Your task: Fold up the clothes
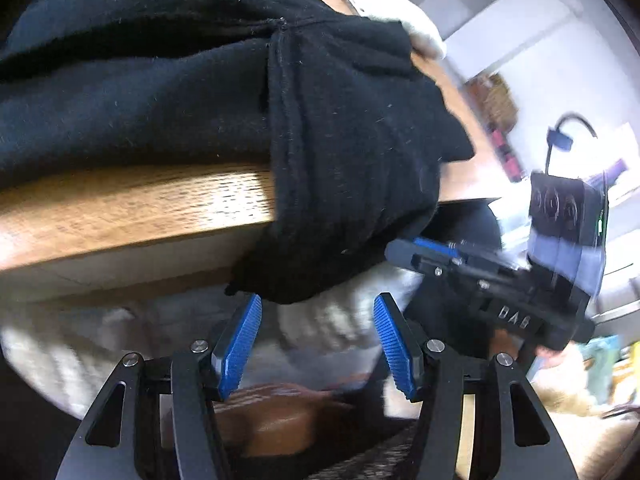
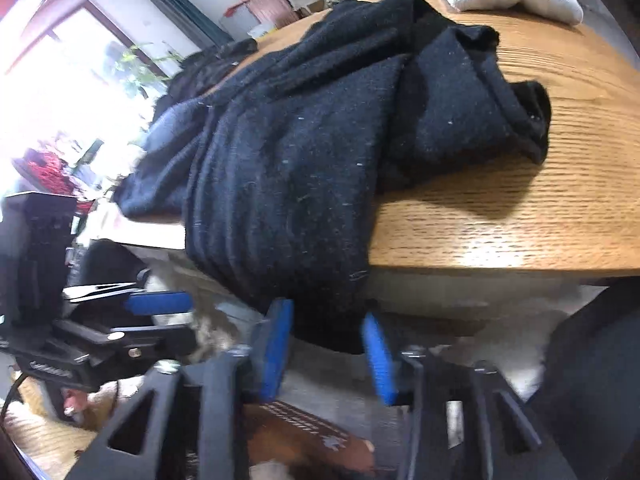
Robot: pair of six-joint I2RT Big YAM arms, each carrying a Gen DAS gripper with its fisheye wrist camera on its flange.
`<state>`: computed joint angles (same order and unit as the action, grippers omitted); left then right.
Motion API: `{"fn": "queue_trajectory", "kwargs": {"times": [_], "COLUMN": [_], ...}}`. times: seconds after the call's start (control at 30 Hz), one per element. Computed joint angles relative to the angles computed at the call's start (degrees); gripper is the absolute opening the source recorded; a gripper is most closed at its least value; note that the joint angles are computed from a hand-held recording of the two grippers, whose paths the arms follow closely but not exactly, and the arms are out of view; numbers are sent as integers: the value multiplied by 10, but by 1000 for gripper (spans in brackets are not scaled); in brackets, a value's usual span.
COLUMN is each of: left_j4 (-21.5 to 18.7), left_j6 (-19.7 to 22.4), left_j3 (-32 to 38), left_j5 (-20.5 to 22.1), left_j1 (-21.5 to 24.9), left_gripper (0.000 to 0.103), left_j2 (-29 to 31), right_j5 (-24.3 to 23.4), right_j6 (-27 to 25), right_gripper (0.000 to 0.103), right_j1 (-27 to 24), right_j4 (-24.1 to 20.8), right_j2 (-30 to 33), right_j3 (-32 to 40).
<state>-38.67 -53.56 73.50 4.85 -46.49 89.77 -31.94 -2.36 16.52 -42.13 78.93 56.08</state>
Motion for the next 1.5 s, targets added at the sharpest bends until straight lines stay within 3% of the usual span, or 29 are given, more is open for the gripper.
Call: {"fn": "queue_trajectory", "kwargs": {"times": [0.03, 0.07, 0.2, 0.27, 0.4, 0.47, 0.53, 0.6, 0.7, 0.8, 0.97, 1.1, 1.27, 1.37, 1.5], "left_j4": [-3, -5, 11, 29, 101, 112, 118, 113, 130, 103, 118, 117, 111, 63, -13], "left_j6": [-2, -4, -10, -11, -27, -32, -25, 6, 43, 68, 94, 145, 153, 169, 199], "left_j3": [1, 2, 6, 3, -11, -13, -13, -9, -14, 7, 25, 72, 171, 269, 442], "left_j5": [-6, -12, -15, 2, 33, 23, 13, 13, -13, -80, -85, -79, -35, -25, -60], "left_j1": [0, 0, 6, 11, 15, 14, 10, 4, -9, -21, 0, 40, 121, 161, 193], "left_gripper": [60, 60, 60, 60, 60, 59, 43, 10, 6, 5, 5, 5, 5, 4, 5], "left_j2": [1, 2, 17, 20, 35, 38, 41, 39, 18, 2, -23, -21, 29, 80, 179], "right_j5": [-2, -2, 20, 28, 25, 22, 26, 27, 28, 32, 40, 59, 96, 112, 127], "right_j6": [-9, -18, -20, -14, 12, 20, 21, 21, 18, 5, -6, -15, -24, -17, 2], "right_gripper": [7, 5, 5, 5, 5, 5, 5, 5, 5, 5, 5, 5, 5, 5, 5], "right_j1": [1, 3, 4, 3, 3, 4, 4, 5, 7, 11, 9, 11, 23, 28, 31], "right_j4": [-1, -2, -8, -11, -13, -13, -16, -18, -16, -15, -5, 12, 38, 35, 37], "right_j2": [-8, -16, -48, -58, -55, -53, -53, -52, -55, -61, -59, -42, 24, 89, 184], "right_j3": [-2, -4, -6, -4, 2, 2, 4, 5, 7, 16, 54, 103, 226, 322, 454]}}
